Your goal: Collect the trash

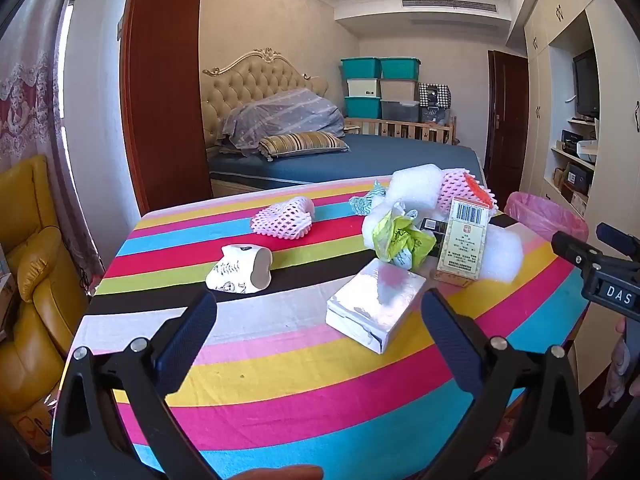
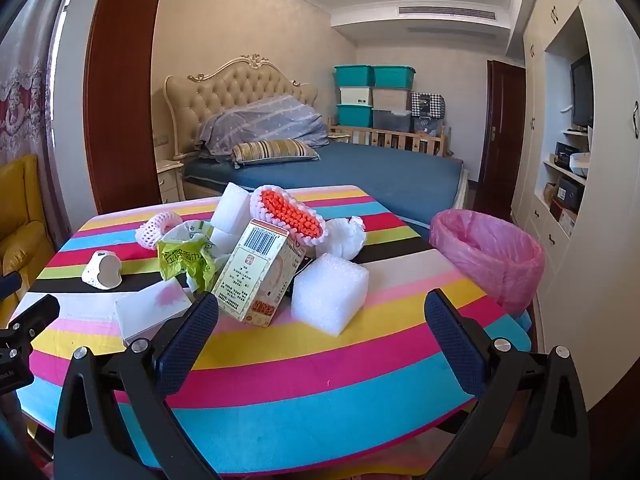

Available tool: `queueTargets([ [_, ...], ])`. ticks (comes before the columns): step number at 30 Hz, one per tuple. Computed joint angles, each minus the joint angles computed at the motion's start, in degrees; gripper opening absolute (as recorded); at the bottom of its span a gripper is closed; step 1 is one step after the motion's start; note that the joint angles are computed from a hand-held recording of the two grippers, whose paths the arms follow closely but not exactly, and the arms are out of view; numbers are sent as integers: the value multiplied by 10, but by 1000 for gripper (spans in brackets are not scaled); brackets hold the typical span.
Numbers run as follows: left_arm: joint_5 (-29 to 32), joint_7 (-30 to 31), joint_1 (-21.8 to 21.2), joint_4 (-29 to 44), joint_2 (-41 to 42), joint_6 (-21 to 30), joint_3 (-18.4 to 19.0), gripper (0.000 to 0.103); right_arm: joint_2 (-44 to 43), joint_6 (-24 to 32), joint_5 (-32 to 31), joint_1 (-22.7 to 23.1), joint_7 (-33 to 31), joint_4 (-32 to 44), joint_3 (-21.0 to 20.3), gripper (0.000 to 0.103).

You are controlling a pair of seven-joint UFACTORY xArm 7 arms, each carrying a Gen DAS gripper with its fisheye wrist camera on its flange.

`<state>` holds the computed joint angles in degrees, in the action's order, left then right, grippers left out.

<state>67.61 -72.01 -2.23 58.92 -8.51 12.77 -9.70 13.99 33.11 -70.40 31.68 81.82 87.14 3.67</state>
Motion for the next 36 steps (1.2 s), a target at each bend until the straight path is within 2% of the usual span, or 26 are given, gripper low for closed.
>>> queueTargets([
  [16, 3, -13, -11, 11, 9, 17, -4, 99, -4, 8, -8, 4, 6, -5, 2, 97],
  [17, -12, 4, -11, 4, 0, 6, 6, 99, -2, 8, -9, 4, 6, -4, 3, 97],
  [19, -26, 16, -12, 7, 1, 10, 4, 99, 3, 13, 0, 4, -5, 3, 4, 97],
  [21, -11, 0, -2, -4, -2, -3, 5, 99, 2, 13, 0, 5, -5, 2, 3, 97],
  [36, -11, -20, 9, -12, -6, -1, -3, 99, 4, 15, 3, 8, -11, 6, 1, 97],
])
